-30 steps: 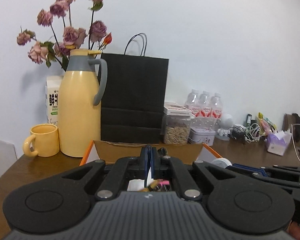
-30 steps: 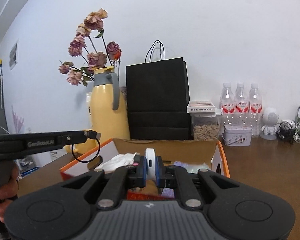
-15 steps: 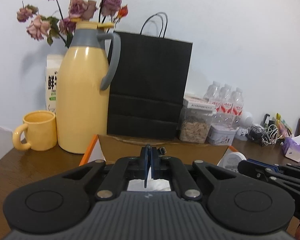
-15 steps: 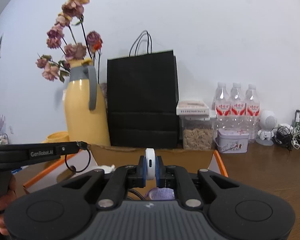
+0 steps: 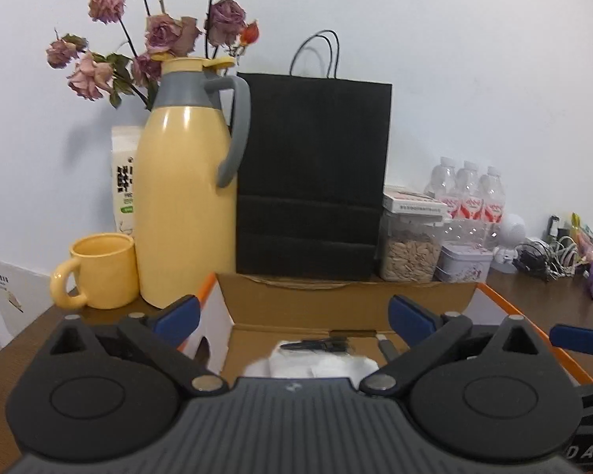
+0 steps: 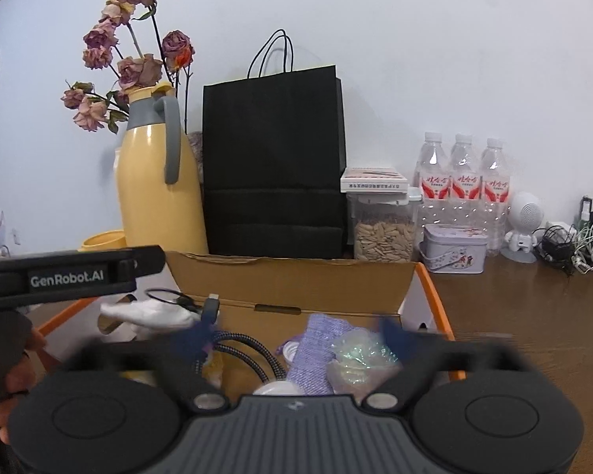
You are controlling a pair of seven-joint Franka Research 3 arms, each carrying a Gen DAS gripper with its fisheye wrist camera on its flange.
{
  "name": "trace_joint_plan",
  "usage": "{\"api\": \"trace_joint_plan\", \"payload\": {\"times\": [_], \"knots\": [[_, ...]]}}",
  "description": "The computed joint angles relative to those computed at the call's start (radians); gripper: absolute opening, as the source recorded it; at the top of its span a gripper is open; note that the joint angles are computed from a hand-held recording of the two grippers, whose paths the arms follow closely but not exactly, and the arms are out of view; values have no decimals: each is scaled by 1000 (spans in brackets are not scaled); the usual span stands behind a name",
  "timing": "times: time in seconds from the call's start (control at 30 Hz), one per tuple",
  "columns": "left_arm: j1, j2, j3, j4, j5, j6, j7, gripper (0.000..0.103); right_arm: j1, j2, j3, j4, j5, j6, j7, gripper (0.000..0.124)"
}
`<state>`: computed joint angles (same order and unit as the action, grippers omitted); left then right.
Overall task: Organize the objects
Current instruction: 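Move both tools back from the box toward the yellow block and white cap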
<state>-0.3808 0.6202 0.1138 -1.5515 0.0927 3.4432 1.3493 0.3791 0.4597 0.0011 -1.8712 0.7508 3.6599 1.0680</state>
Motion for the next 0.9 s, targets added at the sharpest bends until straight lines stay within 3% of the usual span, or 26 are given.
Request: {"api": "trace_joint_plan", "payload": {"times": [0.07,0.33,0.6,0.8,0.9], "knots": [[17,-3,-21,-1,10,-4,-7,103,28,3,-22,10,44,-2,-40,103],[-19,-10,18,-14,-16,-3,-6,103,18,-4,-9,6,46,-7,-51,103],[1,-37,-11,-46,-15,25,2,103,0,-31,13,-32,1,25,-23,103],[-37,-95,15,-134,-79,80,46,103,-3,-69,27,-89,-19,75,-16,103],[-19,-134,-14,-187,-95,97,74,103,-2,-94,32,-119,-18,83,-25,103]]}}
